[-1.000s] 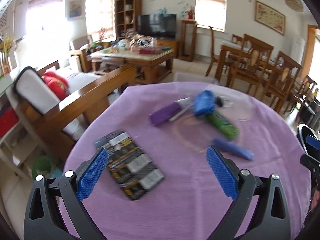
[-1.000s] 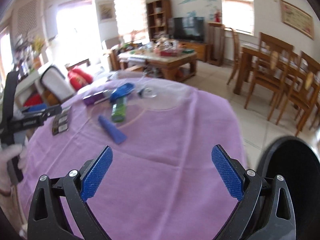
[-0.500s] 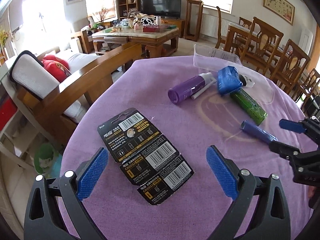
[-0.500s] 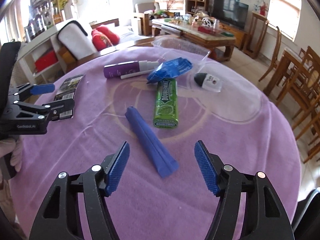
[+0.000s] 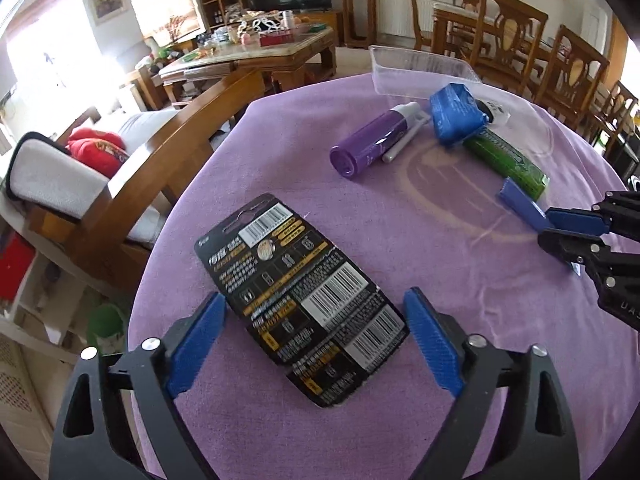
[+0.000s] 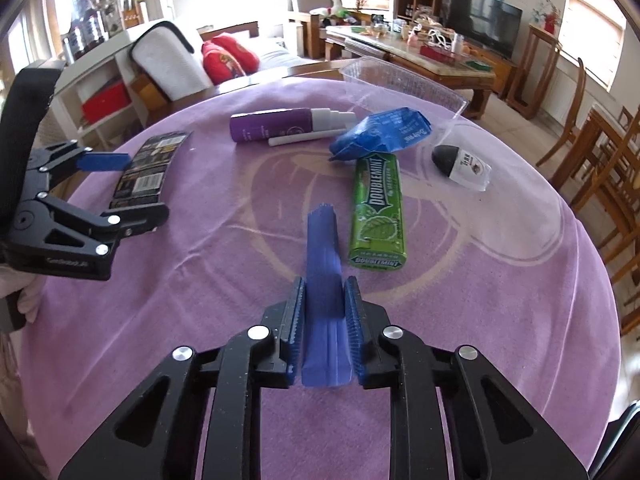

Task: Collect trash
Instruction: 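Reach left tool to the battery card while right tool grasps the blue tube, then grasp the battery blister card with left tool, then carry the battery card and blue tube over the bin and open both tools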

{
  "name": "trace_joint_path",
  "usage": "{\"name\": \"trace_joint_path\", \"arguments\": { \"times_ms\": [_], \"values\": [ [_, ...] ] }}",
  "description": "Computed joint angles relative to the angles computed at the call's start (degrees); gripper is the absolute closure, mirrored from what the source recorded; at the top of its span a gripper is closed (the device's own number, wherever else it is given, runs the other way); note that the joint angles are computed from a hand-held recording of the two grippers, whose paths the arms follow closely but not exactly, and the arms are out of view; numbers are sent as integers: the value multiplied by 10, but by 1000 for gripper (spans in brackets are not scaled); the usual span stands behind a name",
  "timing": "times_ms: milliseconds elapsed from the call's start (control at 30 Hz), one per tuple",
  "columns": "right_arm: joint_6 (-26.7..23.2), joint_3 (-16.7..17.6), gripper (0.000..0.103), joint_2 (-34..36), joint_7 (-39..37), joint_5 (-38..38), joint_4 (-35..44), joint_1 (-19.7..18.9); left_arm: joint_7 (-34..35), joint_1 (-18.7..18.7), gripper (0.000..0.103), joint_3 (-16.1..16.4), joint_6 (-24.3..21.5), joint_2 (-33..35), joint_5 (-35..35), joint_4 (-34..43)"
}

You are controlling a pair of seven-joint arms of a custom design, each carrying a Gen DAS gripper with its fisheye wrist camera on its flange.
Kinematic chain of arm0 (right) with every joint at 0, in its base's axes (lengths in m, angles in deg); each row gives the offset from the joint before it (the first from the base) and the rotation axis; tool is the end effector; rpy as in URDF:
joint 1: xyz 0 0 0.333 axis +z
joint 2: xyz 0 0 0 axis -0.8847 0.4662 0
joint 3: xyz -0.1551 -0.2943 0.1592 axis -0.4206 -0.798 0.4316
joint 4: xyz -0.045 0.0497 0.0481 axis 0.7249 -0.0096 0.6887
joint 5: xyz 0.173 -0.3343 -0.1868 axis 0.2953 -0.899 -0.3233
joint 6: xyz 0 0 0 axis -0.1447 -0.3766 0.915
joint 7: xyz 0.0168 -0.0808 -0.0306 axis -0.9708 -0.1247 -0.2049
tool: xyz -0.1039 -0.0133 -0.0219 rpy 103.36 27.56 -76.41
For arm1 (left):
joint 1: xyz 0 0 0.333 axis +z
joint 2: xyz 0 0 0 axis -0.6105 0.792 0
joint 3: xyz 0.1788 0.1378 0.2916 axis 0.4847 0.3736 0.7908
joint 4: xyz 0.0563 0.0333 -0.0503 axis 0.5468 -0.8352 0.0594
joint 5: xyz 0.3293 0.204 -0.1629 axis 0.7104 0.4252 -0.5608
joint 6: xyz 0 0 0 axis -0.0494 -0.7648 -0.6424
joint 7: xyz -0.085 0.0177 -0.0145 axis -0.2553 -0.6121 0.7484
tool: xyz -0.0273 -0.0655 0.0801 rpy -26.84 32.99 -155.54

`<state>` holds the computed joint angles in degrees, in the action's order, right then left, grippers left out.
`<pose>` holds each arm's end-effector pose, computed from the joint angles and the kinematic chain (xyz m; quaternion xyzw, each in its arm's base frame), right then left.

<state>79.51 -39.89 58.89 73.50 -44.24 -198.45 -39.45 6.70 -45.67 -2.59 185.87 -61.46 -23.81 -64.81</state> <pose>0.4667 0.2859 0.4645 -0.8830 0.3682 -0.1417 0.2545 0.4064 -0.1392 0.4566 -0.6799 0.6714 -0.1606 0.2474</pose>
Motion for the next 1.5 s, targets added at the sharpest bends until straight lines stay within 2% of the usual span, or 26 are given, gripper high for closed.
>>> {"name": "trace_joint_path", "arguments": {
  "times_ms": [100,233,333,467,567,667,767,867,1033,1067,1233,1333,1400,1433,1500],
  "values": [
    [3,-2,86,-10,-8,19,-11,4,4,3,30,0,4,-9,7,-7],
    [-1,-16,86,-26,-55,94,-24,17,-5,12,32,-4,12,-19,21,-15],
    [2,-26,86,-47,-97,158,-41,27,-30,25,38,-11,38,-37,42,-28],
    [-2,-45,86,-86,-159,250,-65,41,-40,23,39,6,96,-58,39,-52],
    [1,-51,86,-117,-186,295,-85,44,-56,36,39,-10,121,-71,51,-59],
    [6,-54,86,-144,-199,325,-103,45,-62,22,39,-6,153,-72,45,-59],
    [8,-60,86,-171,-204,340,-120,39,-75,23,39,-31,161,-70,51,-47],
    [1,-78,86,-206,-214,364,-140,35,-83,13,39,-41,181,-67,57,-39],
    [8,-94,86,-265,-214,373,-178,7,-115,23,39,-93,210,-40,85,0],
    [6,-96,86,-278,-212,370,-186,-3,-127,35,39,-115,218,-31,97,13],
    [0,-117,86,-324,-207,360,-214,-42,-180,70,39,-180,255,14,148,63],
    [-2,-132,86,-354,-205,358,-232,-65,-209,102,39,-229,275,37,179,92],
    [0,-143,86,-377,-204,358,-245,-83,-229,131,39,-273,284,60,206,122],
    [1,-150,86,-385,-205,358,-249,-91,-233,131,39,-280,282,67,215,131],
    [2,-167,86,-404,-206,362,-258,-109,-268,177,39,-341,283,89,256,165]
  ]
}}
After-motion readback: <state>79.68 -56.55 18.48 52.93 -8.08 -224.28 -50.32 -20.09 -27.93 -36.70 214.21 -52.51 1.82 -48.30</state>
